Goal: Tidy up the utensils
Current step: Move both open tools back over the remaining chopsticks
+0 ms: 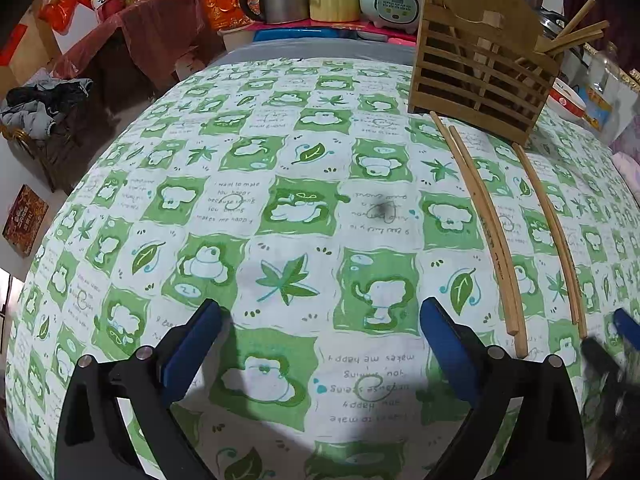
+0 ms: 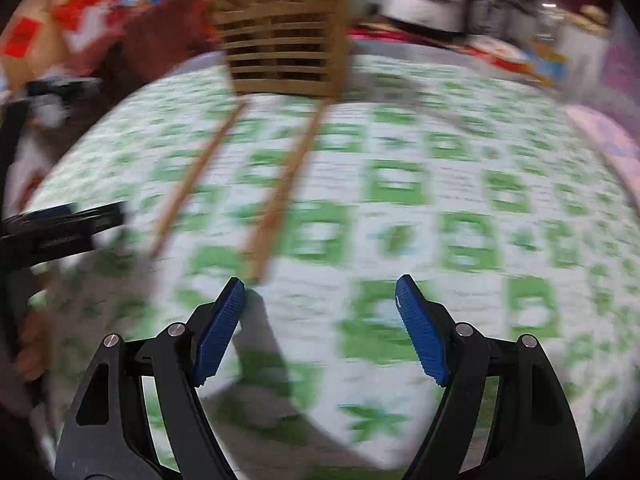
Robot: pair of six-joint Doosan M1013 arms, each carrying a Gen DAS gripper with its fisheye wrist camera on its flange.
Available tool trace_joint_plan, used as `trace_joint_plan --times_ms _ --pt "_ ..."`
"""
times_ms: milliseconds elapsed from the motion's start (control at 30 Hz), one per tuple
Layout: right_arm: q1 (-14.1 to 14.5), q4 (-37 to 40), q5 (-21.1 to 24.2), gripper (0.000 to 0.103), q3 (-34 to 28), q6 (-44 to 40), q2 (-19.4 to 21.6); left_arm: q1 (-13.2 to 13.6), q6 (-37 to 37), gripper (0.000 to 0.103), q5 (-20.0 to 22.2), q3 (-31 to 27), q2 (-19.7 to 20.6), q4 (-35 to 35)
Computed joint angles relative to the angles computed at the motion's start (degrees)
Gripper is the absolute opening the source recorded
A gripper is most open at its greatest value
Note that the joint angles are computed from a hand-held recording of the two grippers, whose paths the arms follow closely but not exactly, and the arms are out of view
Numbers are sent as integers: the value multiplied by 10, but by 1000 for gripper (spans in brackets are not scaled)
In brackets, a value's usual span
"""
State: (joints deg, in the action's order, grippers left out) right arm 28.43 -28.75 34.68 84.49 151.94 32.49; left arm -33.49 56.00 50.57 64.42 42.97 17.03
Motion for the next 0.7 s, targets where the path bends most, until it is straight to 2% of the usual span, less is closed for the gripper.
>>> trace_joint_plan --times_ms 67,100,200,367,533,700 --pt "-6 -32 -16 71 20 69 -11 0 1 98 0 0 0 -1" --pt "-8 -47 -13 66 26 98 -14 0 0 98 0 0 0 -1" --pt "-16 -39 -49 65 41 117 -21 0 1 98 0 0 0 -1" --pt "-17 -18 -43 70 32 85 -16 3 15 97 -14 6 -5 -27" --pt "-22 2 -55 74 36 83 -15 11 82 97 -59 18 -15 -123" --pt "-19 0 -41 76 27 75 -11 3 89 97 -49 -7 0 -115"
